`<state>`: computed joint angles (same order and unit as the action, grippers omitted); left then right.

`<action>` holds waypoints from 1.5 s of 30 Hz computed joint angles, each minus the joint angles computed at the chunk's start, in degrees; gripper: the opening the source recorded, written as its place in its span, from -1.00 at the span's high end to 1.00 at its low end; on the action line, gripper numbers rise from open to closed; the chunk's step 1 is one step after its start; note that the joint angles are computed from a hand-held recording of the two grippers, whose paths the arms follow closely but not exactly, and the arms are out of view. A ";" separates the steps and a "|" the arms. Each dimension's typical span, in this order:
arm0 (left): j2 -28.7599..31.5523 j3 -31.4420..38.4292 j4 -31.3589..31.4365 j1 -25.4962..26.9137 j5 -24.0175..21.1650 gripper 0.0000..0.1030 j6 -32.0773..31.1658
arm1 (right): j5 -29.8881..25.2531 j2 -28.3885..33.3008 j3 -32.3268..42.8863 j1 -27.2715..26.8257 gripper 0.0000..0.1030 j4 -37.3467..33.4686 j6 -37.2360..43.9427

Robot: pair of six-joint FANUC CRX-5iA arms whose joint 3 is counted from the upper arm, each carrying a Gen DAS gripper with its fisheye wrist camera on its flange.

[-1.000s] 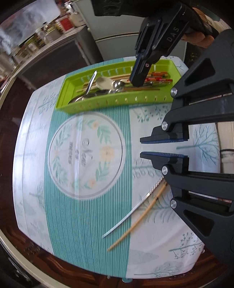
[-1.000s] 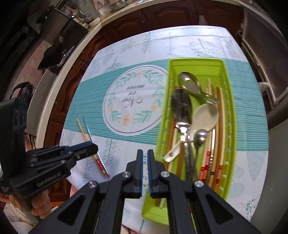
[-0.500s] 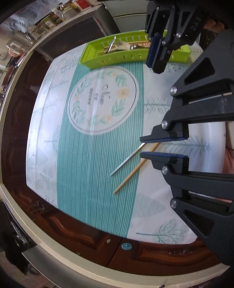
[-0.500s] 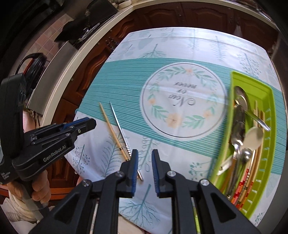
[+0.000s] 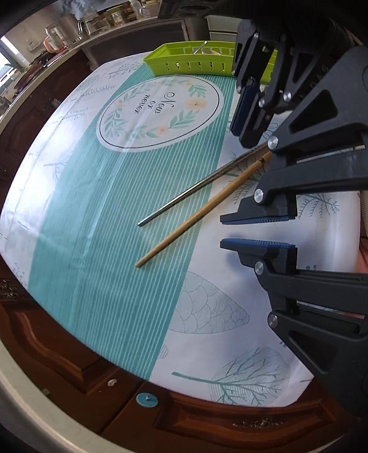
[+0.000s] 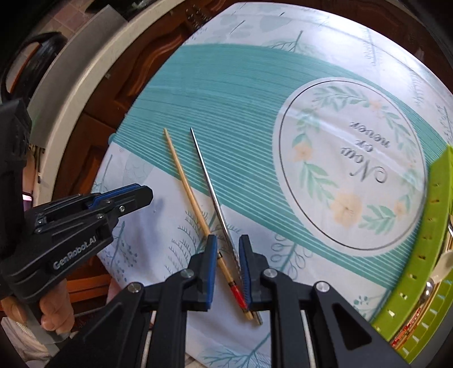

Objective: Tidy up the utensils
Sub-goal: 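Grasp the wooden chopstick with the left tool while the right grasps the metal chopstick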

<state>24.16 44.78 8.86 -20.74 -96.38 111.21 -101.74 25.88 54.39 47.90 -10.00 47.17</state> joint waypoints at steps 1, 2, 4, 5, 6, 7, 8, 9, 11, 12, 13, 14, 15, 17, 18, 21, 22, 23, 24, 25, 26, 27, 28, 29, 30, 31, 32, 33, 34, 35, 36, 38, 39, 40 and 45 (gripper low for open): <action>0.08 -0.53 0.75 0.26 0.21 0.86 0.28 | -0.80 0.95 0.98 0.07 0.71 0.02 0.40; 0.15 -1.20 1.68 0.55 0.56 0.86 0.63 | -1.40 1.70 1.76 0.10 0.71 -0.18 0.81; 0.16 -2.58 3.43 1.05 1.44 0.86 1.25 | -2.55 2.98 3.15 0.31 0.72 0.06 1.53; 0.18 -3.10 4.22 1.31 1.85 0.86 1.54 | -2.96 3.47 3.59 0.58 0.75 0.50 1.93; 0.15 -3.78 5.16 1.58 2.36 0.86 1.81 | -3.61 4.08 4.31 0.75 0.81 0.87 2.33; 0.15 -4.29 5.97 1.81 2.80 0.86 2.13 | -4.27 4.60 4.84 0.97 0.82 1.40 2.76; 0.21 -4.62 6.68 2.03 3.15 0.86 2.30 | -4.77 5.03 5.19 1.27 0.83 2.00 3.28; 0.23 -4.93 7.22 2.12 3.53 0.86 2.40 | -5.09 5.26 5.30 1.45 0.83 2.27 3.73; 0.85 -4.18 7.54 2.07 3.38 0.86 2.60 | -5.58 5.56 5.42 1.72 0.84 2.42 4.47; 0.96 -4.12 7.78 2.02 3.55 0.86 2.72 | -5.74 5.80 5.63 2.02 0.84 3.06 4.88; 1.27 -3.76 8.00 2.01 3.45 0.86 2.78 | -6.21 6.28 6.20 2.39 0.84 3.54 5.31; 1.66 -3.34 8.27 1.99 3.26 0.86 3.01 | -6.51 6.57 6.52 2.75 0.84 4.11 5.79; 1.92 -3.13 8.59 1.97 3.14 0.86 3.27 | -6.68 6.83 6.80 2.98 0.85 4.37 5.92; 2.54 -2.61 9.40 1.94 2.69 0.86 3.89 | -7.70 8.03 8.40 3.67 0.87 5.23 6.60; 2.79 -2.40 9.77 1.88 2.62 0.86 4.23 | -7.88 8.12 8.48 3.89 0.88 5.44 6.47; 3.61 -1.41 10.33 1.68 2.26 0.86 5.28 | -7.49 7.02 6.90 3.49 0.91 4.78 4.98; 3.79 -1.14 10.54 1.67 2.15 0.86 5.57 | -6.90 6.22 5.74 3.22 0.91 4.14 3.78; 4.24 -0.58 10.78 1.53 1.95 0.86 5.87 | -6.39 5.60 4.85 3.07 0.91 3.66 2.93; 4.66 -0.10 11.07 1.44 1.75 0.86 6.20 | -5.63 4.70 3.53 2.84 0.91 3.11 2.09; 4.79 -0.12 11.43 1.41 1.82 0.86 6.49 | -5.22 4.41 3.16 2.71 0.91 2.59 1.18; 4.93 -0.04 11.70 1.33 1.88 0.86 6.64 | -4.54 3.69 2.10 2.46 0.91 2.03 0.46; 5.49 0.85 11.62 1.01 1.53 0.86 6.68 | -3.81 2.96 0.99 2.23 0.91 1.50 -0.11; 5.60 1.17 11.47 0.88 1.23 0.86 6.59 | -2.97 2.13 -0.25 2.07 0.91 0.87 -0.79; 6.01 1.85 11.30 0.59 0.86 0.86 6.66 | -2.11 1.29 -1.47 1.95 0.91 0.20 -1.41; 6.47 2.58 11.15 0.30 0.40 0.86 6.59 | -1.24 0.28 -2.80 1.67 0.91 -0.84 -2.17; 6.73 2.99 11.05 0.14 0.06 0.86 6.54 | -0.56 -0.82 -4.13 1.48 0.91 -1.58 -2.69; 7.16 3.64 10.88 -0.11 -0.43 0.86 6.68 | 0.24 -1.55 -5.19 1.49 0.91 -2.03 -3.16; 7.50 4.17 10.77 -0.28 -0.87 0.86 6.78 | 0.99 -2.18 -6.11 1.48 0.91 -2.41 -3.64; 7.98 4.95 10.51 -0.57 -1.43 0.86 6.85 | 1.60 -2.69 -6.88 1.51 0.91 -2.56 -4.08; 8.36 5.62 10.19 -0.82 -1.97 0.86 6.92 | 2.26 -3.32 -7.77 1.43 0.91 -2.98 -4.55; 8.63 6.01 10.01 -1.00 -2.37 0.86 6.97 | 3.03 -4.04 -8.76 1.21 0.91 -3.62 -5.11; 9.21 7.26 9.06 -1.58 -3.20 0.86 7.26 | 3.96 -5.08 -10.16 1.09 0.91 -3.71 -6.07; 9.81 8.58 8.28 -2.01 -4.04 0.86 7.40 | 4.27 -5.69 -10.90 0.95 0.91 -3.73 -6.43; 10.50 9.89 7.67 -2.40 -4.83 0.86 7.60 | 4.56 -6.32 -11.64 0.71 0.91 -3.84 -6.69; 16.51 21.96 3.54 -4.65 -13.13 0.86 8.10 | 5.34 -8.43 -13.62 -0.59 0.91 -3.21 -7.02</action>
<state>40.67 66.75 12.40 -25.39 -109.51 119.31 -96.41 17.45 40.77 47.30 -13.21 40.15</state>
